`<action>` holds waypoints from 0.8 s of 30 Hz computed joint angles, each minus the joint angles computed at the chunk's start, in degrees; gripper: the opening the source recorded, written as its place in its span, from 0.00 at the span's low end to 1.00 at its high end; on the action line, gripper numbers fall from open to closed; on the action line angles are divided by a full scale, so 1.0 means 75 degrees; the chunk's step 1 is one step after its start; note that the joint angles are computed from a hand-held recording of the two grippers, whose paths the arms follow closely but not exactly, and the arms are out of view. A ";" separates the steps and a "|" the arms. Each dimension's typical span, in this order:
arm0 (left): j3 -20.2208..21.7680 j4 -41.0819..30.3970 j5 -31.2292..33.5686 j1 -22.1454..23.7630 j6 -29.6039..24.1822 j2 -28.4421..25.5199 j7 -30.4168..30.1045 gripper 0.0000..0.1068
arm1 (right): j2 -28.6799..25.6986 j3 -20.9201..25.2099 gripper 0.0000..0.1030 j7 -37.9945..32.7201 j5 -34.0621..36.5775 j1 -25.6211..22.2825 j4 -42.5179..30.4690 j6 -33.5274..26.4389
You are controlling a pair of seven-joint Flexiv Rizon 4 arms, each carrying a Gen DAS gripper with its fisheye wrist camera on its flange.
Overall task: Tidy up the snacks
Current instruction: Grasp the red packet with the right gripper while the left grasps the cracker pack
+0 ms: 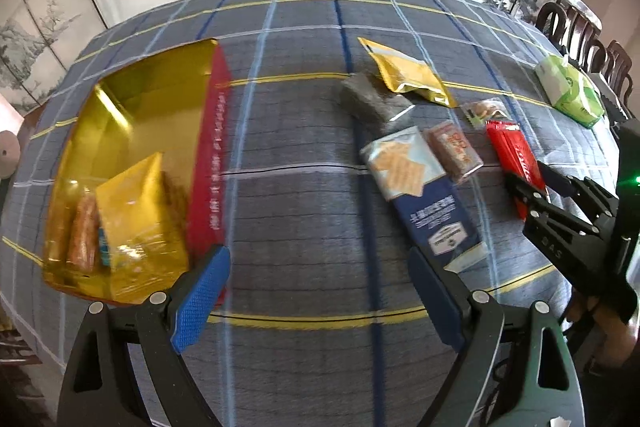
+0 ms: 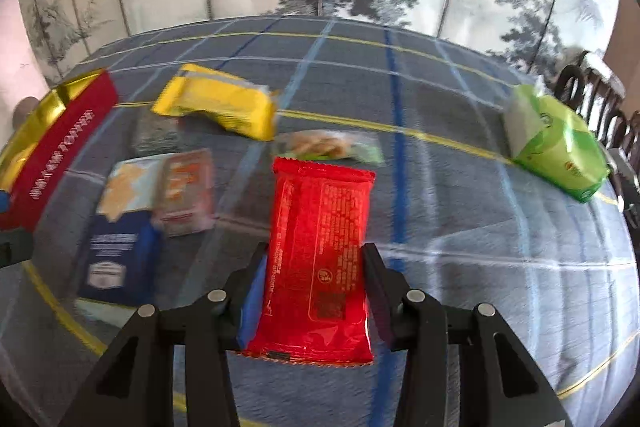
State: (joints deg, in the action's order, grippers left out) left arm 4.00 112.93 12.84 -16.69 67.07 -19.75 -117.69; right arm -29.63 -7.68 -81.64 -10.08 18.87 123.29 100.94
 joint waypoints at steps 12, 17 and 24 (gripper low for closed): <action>-0.0271 -0.0606 -0.0850 -0.0161 0.0113 -0.0724 -0.0044 0.83 | -0.0308 0.0100 0.44 0.0035 0.0038 -0.0485 -0.0482 -0.0002; -0.0057 -0.0910 -0.0785 -0.0451 0.0084 -0.0981 -0.0398 0.82 | -0.0358 0.0246 0.44 0.0145 0.0007 -0.0646 -0.0582 -0.0068; 0.0044 -0.1433 -0.0629 -0.0674 -0.0387 -0.1341 -0.0723 0.82 | -0.0372 0.0502 0.45 0.0175 -0.0102 -0.0935 -0.0618 -0.0085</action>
